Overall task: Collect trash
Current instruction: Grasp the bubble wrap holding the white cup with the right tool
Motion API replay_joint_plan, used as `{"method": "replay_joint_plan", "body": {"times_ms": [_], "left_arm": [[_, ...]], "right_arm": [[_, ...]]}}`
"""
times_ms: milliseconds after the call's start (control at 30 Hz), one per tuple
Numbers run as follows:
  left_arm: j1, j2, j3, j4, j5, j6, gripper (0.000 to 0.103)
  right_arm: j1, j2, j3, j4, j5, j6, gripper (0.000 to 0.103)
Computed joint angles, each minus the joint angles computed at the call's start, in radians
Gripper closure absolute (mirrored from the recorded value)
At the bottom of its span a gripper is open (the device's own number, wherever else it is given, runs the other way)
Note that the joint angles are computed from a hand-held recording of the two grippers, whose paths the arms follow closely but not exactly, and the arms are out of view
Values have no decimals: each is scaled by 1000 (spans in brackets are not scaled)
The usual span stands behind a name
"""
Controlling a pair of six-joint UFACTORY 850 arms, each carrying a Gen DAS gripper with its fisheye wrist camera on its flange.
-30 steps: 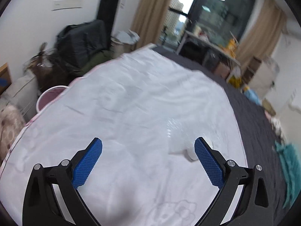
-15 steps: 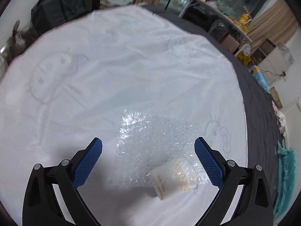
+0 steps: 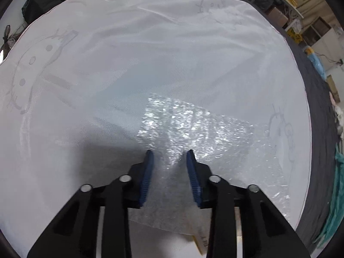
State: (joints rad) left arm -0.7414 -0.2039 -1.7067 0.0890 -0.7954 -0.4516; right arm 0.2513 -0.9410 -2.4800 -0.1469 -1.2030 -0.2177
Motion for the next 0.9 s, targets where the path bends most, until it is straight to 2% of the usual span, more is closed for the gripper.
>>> {"method": "replay_joint_plan", "body": {"times_ms": [133,200,300,500,767,900], "left_arm": [[-4,6,-2,17,0,-15,5],[-11,8,-10,39,-11,-26,5],[-25,19,-15,84,-21,-44,5],[-52,46,-14,129,-26,-69,5],[-103,56,-26,159,-35,-69,5],[-126,15,-78,155,-56,-44,5]], "right_arm": [[33,34,76,-51,10,2,103],[43,50,102,-62,29,16,103],[60,120,191,-75,104,56,103],[73,381,509,18,294,112,103],[12,645,821,246,483,81,103],[-35,780,982,395,562,19,103]]}}
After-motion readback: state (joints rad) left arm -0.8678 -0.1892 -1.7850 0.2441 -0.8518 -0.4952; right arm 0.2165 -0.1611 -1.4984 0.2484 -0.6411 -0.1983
